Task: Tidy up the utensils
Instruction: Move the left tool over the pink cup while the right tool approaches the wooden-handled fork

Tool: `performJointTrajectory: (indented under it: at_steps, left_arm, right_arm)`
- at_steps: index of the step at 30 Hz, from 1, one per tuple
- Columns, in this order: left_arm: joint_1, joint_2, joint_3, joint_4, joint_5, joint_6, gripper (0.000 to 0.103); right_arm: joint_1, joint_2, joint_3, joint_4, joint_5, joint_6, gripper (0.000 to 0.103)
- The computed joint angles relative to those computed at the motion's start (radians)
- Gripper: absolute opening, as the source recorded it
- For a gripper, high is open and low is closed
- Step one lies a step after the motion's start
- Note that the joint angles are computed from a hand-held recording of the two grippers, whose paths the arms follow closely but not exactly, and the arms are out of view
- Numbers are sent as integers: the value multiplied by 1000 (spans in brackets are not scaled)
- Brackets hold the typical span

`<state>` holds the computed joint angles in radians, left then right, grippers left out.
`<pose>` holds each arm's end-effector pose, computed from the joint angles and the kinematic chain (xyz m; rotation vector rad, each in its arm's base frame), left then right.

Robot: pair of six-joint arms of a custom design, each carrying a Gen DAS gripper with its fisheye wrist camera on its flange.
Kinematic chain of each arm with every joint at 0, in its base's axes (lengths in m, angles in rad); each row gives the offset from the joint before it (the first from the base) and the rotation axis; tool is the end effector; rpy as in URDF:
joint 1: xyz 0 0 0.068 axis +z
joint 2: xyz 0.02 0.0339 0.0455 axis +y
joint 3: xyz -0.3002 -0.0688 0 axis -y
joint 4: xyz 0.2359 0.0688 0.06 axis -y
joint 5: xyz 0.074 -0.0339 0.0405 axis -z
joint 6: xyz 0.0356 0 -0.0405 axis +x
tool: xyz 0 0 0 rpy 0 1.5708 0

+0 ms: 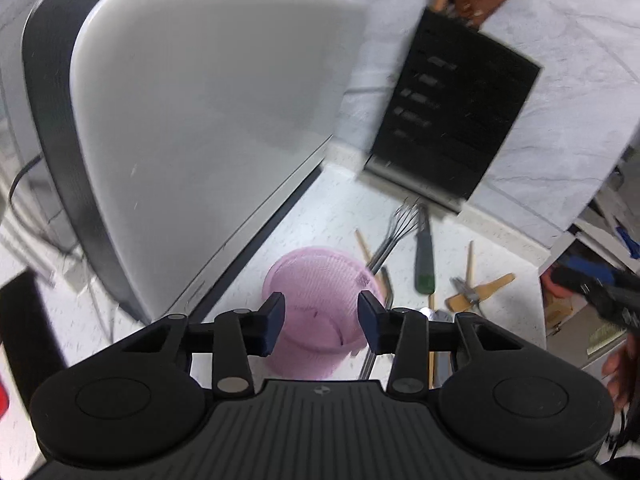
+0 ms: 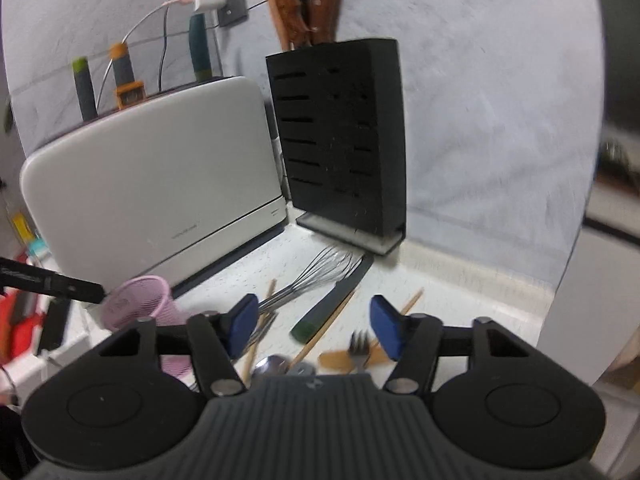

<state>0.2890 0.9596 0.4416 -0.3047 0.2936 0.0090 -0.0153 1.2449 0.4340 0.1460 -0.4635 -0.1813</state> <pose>0.1524 0.0346 0.2155 -0.1932 2.3501 -0.2070 0.2134 0.0127 0.2029 -0.4282 2.1414 0.4059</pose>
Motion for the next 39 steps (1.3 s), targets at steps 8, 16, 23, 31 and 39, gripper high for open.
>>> performJointTrajectory:
  at_steps: [8, 16, 23, 31, 39]
  left_arm:
    - [-69, 192, 113, -112, -155, -44, 54]
    - [-50, 357, 159, -76, -85, -118, 25]
    - [-75, 383, 149, 27, -107, -135, 12]
    - [-134, 367, 117, 110, -197, -94, 8]
    - [-61, 429, 141, 110, -91, -38, 7]
  right_arm:
    - [-53, 143, 40, 66, -89, 14, 59]
    - [-99, 137, 16, 90, -111, -16, 64]
    - [-126, 177, 34, 81, -86, -41, 66]
    - [-110, 283, 93, 23, -9, -105, 64]
    - [-45, 403, 185, -130, 31, -154, 38]
